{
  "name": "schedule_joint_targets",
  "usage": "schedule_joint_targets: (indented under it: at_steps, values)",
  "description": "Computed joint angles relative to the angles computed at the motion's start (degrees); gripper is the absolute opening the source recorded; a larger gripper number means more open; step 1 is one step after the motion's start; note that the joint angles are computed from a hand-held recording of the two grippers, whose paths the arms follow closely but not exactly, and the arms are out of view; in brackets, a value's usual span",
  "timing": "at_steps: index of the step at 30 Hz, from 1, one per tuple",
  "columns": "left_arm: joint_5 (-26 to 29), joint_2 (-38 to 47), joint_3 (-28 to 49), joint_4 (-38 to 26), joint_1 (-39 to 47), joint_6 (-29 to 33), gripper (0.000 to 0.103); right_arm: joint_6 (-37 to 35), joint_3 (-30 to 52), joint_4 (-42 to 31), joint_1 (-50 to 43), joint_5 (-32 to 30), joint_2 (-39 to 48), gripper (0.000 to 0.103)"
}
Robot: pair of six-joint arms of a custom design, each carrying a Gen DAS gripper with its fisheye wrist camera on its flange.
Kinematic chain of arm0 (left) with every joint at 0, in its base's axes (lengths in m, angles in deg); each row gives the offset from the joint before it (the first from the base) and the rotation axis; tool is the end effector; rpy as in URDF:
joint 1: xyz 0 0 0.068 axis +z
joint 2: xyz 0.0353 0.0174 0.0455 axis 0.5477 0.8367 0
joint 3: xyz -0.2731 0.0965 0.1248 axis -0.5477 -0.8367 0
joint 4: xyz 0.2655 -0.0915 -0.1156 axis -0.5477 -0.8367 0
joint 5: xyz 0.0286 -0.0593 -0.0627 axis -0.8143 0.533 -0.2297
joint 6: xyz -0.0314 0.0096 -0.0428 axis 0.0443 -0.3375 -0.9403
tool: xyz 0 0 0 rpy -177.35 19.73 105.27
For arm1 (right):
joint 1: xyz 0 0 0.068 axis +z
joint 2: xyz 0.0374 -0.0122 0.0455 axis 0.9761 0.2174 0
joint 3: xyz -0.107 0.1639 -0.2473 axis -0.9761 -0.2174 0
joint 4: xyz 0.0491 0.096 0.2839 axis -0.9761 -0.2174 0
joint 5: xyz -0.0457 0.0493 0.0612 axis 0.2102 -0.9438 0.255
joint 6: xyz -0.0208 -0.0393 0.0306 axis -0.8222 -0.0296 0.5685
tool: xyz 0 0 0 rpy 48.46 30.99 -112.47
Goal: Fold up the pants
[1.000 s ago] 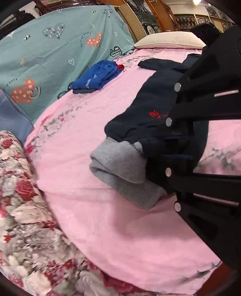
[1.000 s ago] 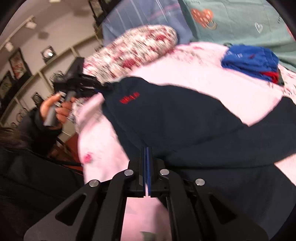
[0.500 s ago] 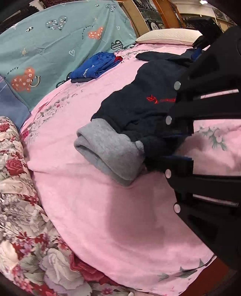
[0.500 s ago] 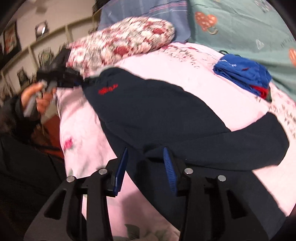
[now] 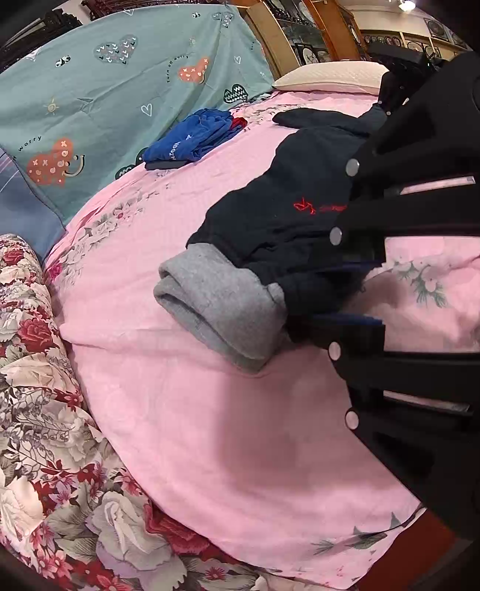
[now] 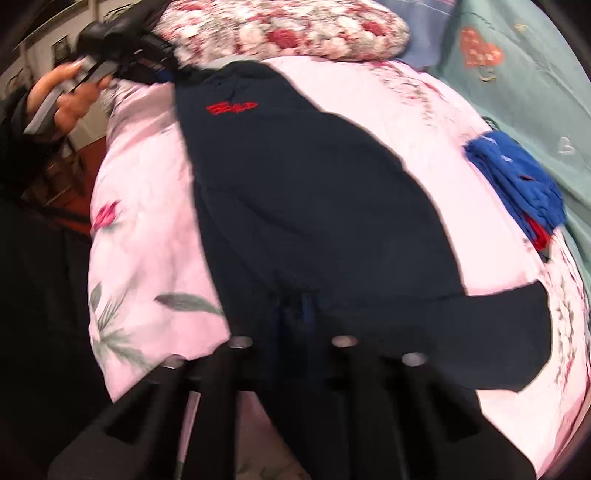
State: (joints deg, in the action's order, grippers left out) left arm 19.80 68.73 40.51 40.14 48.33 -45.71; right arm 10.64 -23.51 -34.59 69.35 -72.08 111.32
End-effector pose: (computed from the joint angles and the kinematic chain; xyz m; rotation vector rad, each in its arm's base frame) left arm 0.2596 0.0491 0.0969 -0.2815 2.5505 -0.7503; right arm 0.1623 -0.0120 0.1354 -0.9382 2.4331 0.1019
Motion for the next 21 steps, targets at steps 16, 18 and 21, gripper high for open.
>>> schedule_joint_targets:
  at_steps: [16,18,21]
  values:
    - [-11.33,-21.65,-5.88,-5.60,-5.01,3.26,0.024,-0.90,7.31,-11.11,-22.90,-18.21,-0.71,0.055]
    - [-14.38,-31.99,-6.49,-10.10,-12.84,4.02,0.045,6.60,12.82,-7.33,-28.66,-17.50,3.73,0.064]
    - [-17.04,-34.72,-5.44,-10.26,-28.20,1.20,0.052,18.53,22.90,-1.25,-30.84,-10.02,15.91,0.065]
